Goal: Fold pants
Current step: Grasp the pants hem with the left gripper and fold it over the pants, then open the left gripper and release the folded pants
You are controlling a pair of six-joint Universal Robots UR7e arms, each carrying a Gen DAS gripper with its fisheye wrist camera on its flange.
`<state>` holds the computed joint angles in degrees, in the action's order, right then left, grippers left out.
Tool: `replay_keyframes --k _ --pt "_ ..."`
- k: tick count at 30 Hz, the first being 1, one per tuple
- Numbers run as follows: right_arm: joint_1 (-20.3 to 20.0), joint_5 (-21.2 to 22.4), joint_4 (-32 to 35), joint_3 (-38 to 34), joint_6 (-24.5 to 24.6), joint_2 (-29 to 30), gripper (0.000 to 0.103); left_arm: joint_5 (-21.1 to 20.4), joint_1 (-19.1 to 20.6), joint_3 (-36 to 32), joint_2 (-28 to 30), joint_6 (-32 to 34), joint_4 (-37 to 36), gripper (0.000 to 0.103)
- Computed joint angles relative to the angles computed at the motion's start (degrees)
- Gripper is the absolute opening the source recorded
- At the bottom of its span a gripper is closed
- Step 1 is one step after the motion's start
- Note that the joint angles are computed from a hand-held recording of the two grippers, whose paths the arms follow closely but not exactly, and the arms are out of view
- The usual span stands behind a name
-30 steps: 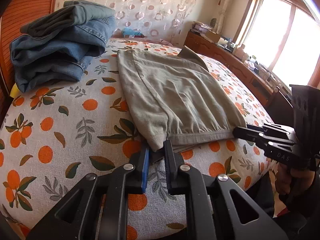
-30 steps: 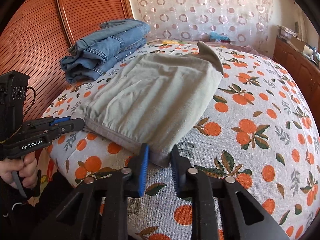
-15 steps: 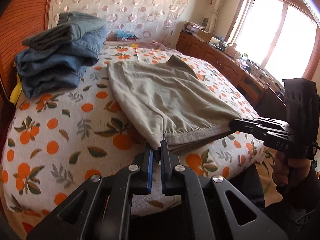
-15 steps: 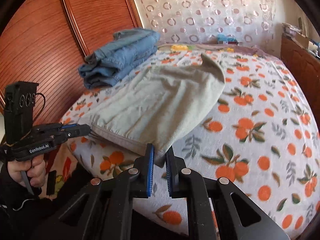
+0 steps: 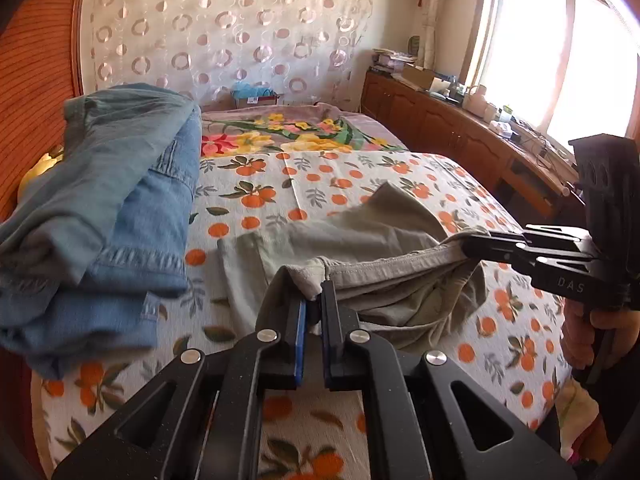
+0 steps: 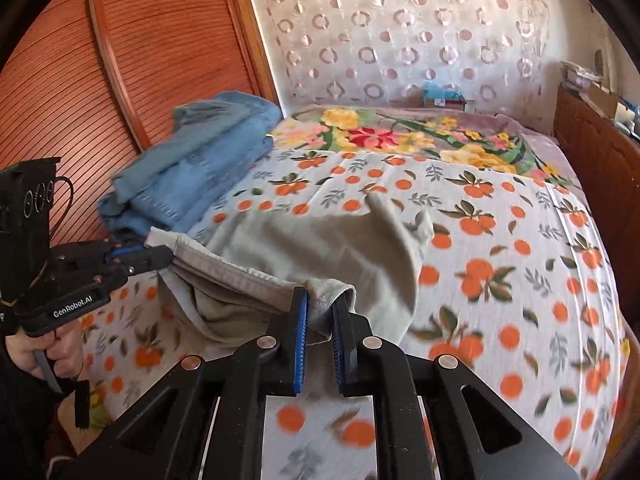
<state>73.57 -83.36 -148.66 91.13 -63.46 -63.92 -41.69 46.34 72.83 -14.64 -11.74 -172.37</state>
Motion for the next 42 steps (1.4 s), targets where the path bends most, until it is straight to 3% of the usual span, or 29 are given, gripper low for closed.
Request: replay_keyframes --k 12,18,22,30,42 --pt "3.3 -3.1 6.0 -14.4 4.6 10.7 0.012 0.7 2.8 -9.6 3.6 2.4 4.8 0.009" --pt "3.0 -1.5 5.4 -17.0 5.9 12.6 0.029 -0.7 2.9 -8.0 2.3 3.4 2.5 0.018" --pt "2.7 -1.2 3.6 -15.5 2.4 11.6 0.030 0.1 2.3 -6.3 1.5 4.0 1.5 0.036" --pt "2.3 -2.9 4.2 -14.5 -1.9 11.3 0.031 -1.3 2.4 -5.1 1.4 3.1 3.7 0.039" --pt "3.6 -5.5 9.4 -21.9 -3.3 16.3 0.033 -1.9 4.3 -10.2 3.5 0.4 10.8 0.039"
